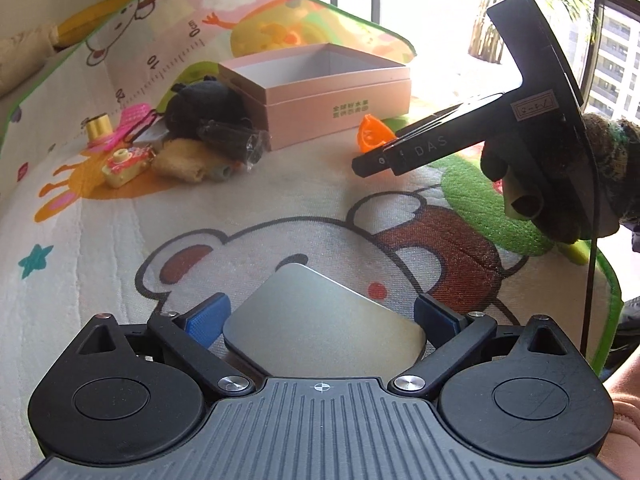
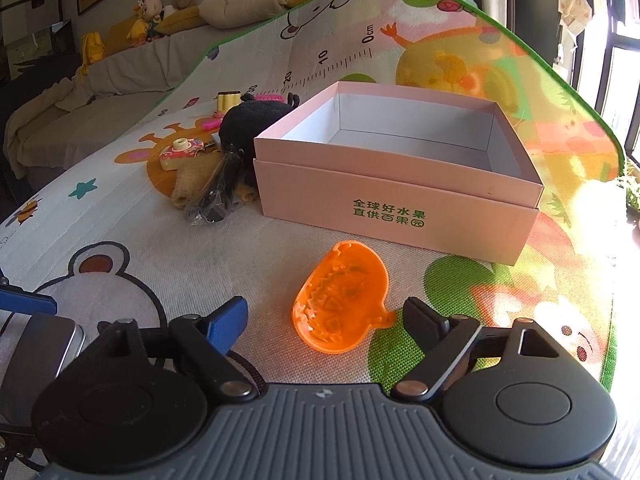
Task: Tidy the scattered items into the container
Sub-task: 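Carry the tin and juicer into the pink box and open both tools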
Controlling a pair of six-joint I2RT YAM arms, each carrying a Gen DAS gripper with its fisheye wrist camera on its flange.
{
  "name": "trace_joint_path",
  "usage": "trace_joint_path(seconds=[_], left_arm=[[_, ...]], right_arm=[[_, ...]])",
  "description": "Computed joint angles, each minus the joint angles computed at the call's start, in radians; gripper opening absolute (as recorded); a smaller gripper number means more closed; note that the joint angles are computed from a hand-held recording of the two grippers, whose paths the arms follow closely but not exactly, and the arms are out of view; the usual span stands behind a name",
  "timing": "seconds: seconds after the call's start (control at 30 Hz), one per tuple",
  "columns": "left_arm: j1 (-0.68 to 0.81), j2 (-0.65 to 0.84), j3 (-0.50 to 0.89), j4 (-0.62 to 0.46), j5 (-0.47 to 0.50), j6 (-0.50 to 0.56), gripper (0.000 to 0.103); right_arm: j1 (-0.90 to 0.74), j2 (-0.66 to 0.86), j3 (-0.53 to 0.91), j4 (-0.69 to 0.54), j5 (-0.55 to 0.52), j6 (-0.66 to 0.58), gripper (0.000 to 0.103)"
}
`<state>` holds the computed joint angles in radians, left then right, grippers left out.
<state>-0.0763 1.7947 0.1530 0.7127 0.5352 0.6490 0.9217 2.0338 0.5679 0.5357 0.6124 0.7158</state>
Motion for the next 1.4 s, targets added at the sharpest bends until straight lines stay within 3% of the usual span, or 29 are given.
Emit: trace_joint_path(seconds=[0.03, 0.33, 0.5, 0.63, 0.73, 0.83, 0.87, 0.93, 0.97, 1.0, 1.03, 1.07, 1.2, 1.4], left_arm=[[-0.006, -0.017, -0.011, 0.005, 0.002, -0.006, 0.101], [-0.2, -0.179, -0.064, 0.024, -0.047, -0.129, 0.101], [-0.328, -0.164, -0.021, 0.059, -0.123, -0.186, 0.101], [-0.399, -0.125, 0.064, 0.061, -0.181, -0.196, 0.101], [-0.422, -0.102, 0.159, 0.053, -0.2, -0.204, 0.101], [-0.424, -0.038, 0.296, 0.062, -0.211, -0.207, 0.101], [-0.427, -0.001, 0.35, 0.086, -0.217, -0.214, 0.101], [-0.431, 0.134, 0.459, 0.251, -0.219, -0.23, 0.101], [-0.432, 0.189, 0.511, 0.286, -0.228, -0.229, 0.102], [-0.434, 0.232, 0.581, 0.253, -0.251, -0.24, 0.102], [-0.432, 0.257, 0.64, 0.195, -0.269, -0.266, 0.102], [-0.424, 0.271, 0.675, 0.148, -0.272, -0.292, 0.102], [-0.338, 0.267, 0.659, 0.054, -0.211, -0.309, 0.103], [-0.222, 0.217, 0.519, -0.021, -0.245, -0.232, 0.103]], right_arm=[[-0.001, -0.014, -0.006, -0.004, -0.005, -0.003, 0.054], [0.156, -0.23, -0.098, -0.18, 0.113, 0.051, 0.055], [0.253, -0.409, -0.172, -0.345, 0.17, 0.152, 0.055], [0.263, -0.514, -0.236, -0.388, 0.16, 0.213, 0.055], [0.186, -0.603, -0.288, -0.343, 0.111, 0.172, 0.055], [0.002, -0.725, -0.313, -0.263, 0.032, 0.022, 0.055], [-0.071, -0.745, -0.303, -0.232, -0.001, -0.04, 0.055], [-0.218, -0.732, -0.256, -0.152, -0.055, -0.16, 0.056], [-0.278, -0.709, -0.232, -0.111, -0.08, -0.196, 0.061], [-0.35, -0.672, -0.196, -0.067, -0.119, -0.232, 0.081], [-0.407, -0.629, -0.158, -0.029, -0.132, -0.248, 0.09], [-0.433, -0.6, -0.134, -0.011, -0.121, -0.25, 0.09], [-0.499, -0.528, -0.114, 0.053, -0.133, -0.269, 0.092], [-0.426, -0.381, -0.122, 0.114, -0.053, -0.249, 0.095]])
